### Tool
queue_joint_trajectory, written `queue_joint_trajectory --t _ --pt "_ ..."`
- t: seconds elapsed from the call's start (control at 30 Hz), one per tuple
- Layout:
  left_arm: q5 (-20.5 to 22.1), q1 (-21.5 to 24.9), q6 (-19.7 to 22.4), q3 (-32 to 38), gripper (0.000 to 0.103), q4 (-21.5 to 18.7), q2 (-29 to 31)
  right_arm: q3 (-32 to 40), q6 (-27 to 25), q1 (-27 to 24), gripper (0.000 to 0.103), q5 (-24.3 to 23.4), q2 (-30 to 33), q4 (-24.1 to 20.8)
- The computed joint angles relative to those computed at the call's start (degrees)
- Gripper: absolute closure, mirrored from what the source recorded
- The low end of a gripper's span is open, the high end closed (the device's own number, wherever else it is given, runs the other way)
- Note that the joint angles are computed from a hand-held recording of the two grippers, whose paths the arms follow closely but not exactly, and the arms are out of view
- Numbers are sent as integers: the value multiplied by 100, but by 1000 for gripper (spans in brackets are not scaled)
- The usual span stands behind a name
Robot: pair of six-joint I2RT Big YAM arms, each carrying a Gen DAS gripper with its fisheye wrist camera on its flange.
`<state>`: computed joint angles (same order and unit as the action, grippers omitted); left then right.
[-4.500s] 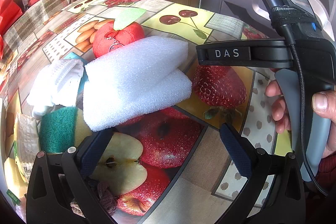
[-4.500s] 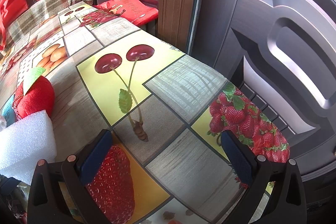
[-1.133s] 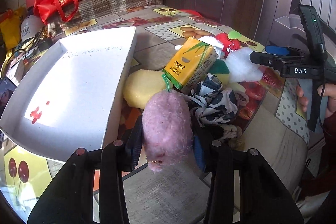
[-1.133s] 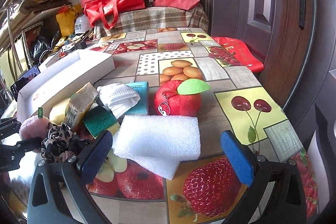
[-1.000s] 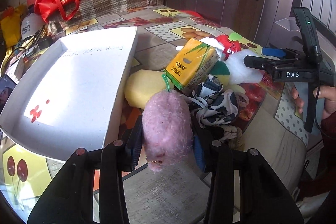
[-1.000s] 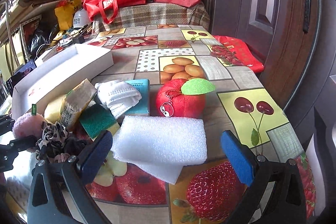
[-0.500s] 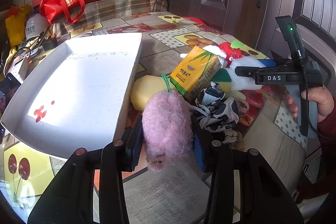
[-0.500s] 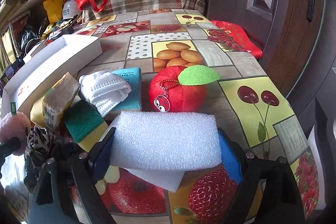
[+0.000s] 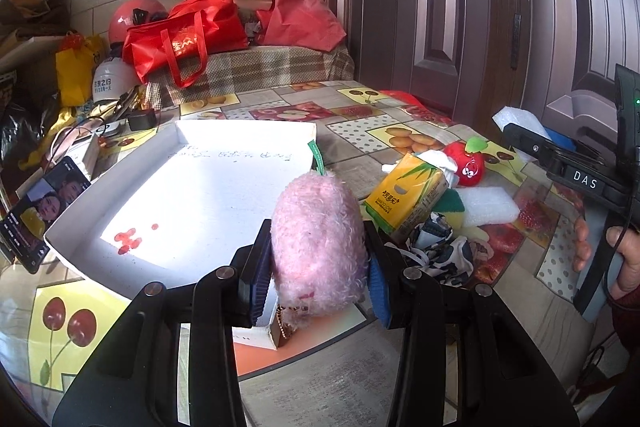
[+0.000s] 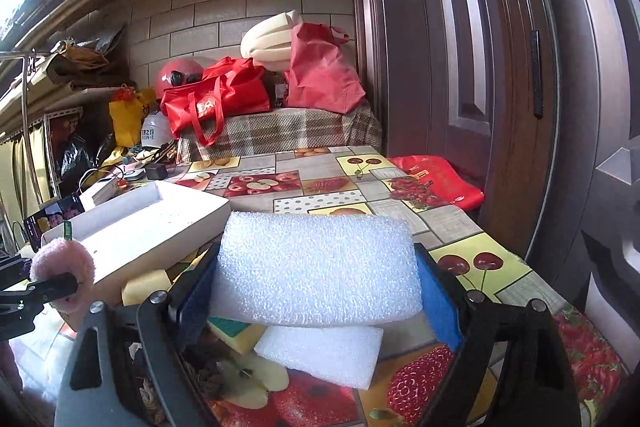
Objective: Organize soft objects
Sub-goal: 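Carry the plush and foam block into the white box and open both tools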
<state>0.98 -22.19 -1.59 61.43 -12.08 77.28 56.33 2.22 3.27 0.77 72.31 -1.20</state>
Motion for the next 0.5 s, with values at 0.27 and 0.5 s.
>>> queue_joint_trajectory --t 0.27,0.5 --pt "-160 102 -83 -61 62 140 -24 8 1 415 14 -11 49 132" --pt "-580 175 557 -73 62 435 78 56 -4 865 14 -42 151 193"
